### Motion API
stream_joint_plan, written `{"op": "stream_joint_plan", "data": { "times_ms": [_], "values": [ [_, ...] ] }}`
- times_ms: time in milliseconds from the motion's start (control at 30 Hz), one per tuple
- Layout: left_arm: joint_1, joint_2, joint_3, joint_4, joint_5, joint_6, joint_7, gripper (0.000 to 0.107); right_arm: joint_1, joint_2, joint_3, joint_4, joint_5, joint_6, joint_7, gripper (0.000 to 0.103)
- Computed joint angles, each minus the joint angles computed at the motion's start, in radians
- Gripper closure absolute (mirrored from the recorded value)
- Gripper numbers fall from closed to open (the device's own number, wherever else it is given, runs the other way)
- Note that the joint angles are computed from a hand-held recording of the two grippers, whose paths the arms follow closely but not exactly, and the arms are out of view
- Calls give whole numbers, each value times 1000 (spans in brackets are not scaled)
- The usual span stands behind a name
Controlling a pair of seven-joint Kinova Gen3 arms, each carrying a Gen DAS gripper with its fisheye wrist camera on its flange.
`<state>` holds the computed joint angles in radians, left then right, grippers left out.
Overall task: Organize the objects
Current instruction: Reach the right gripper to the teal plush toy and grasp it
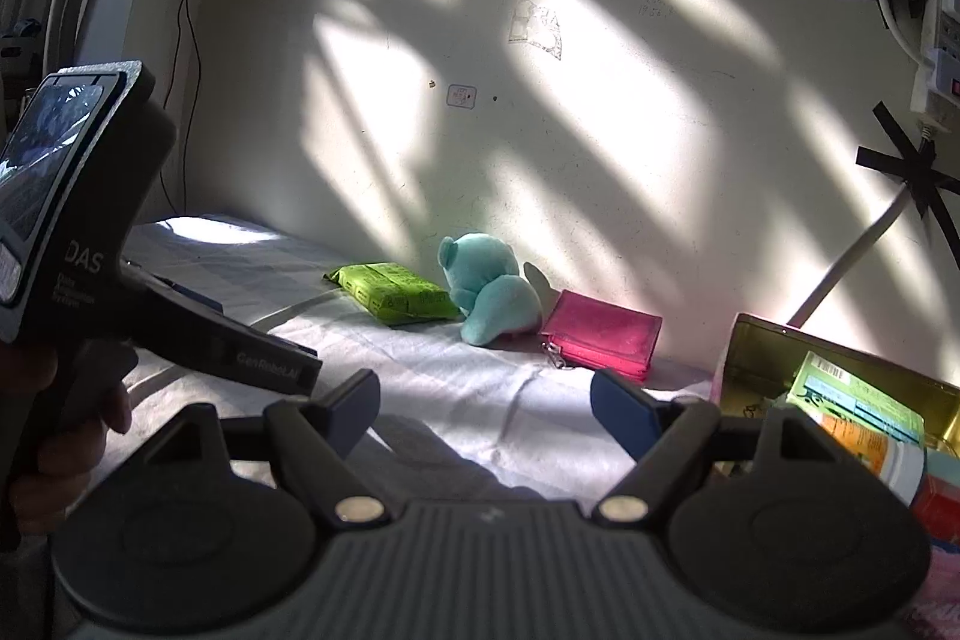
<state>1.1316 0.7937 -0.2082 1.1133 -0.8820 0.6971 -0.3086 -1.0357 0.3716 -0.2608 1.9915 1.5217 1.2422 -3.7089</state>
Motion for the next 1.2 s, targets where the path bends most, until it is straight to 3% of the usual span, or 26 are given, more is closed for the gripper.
{"op": "stream_joint_plan", "data": {
  "times_ms": [133, 233, 333, 467, 667, 733, 867, 1000, 1033, 1067, 1133, 1200],
  "values": [
    [-14, 7, -13, 11, 6, 0, 39, 32, 83, 29, -13, -86, -38, -73, 66, 25],
    [-66, -1, 29, 10, 60, -21, 13, 32, 127, 61, -21, -142, -65, -97, 106, 25],
    [-77, -6, 30, 14, 93, -30, 9, 32, 95, 81, 75, -187, -106, -174, 143, 25],
    [-76, -6, 23, 16, 109, -39, 4, 26, 119, 119, 128, -264, -163, -245, 206, 27],
    [-78, -14, 12, 30, 126, -64, 10, 24, 37, 217, 388, -437, -286, -355, 388, 29],
    [-81, -14, 13, 28, 133, -68, 4, 22, 49, 266, 418, -515, -308, -346, 469, 28],
    [-83, -11, 14, 19, 147, -66, -8, 20, 120, 358, 403, -683, -359, -287, 632, 28],
    [-91, -12, 15, 17, 163, -76, -16, 17, 264, 426, 236, -833, -359, -205, 794, 30],
    [-92, -11, 14, 15, 166, -77, -17, 16, 296, 444, 190, -860, -359, -185, 835, 39],
    [-92, -10, 13, 14, 168, -77, -19, 16, 314, 467, 160, -888, -358, -160, 876, 40],
    [-92, -13, 11, 17, 172, -83, -19, 16, 315, 464, 156, -896, -380, -158, 919, 53],
    [-93, -19, 6, 27, 177, -96, -12, 16, 274, 427, 226, -832, -418, -219, 896, 55]
  ]
}}
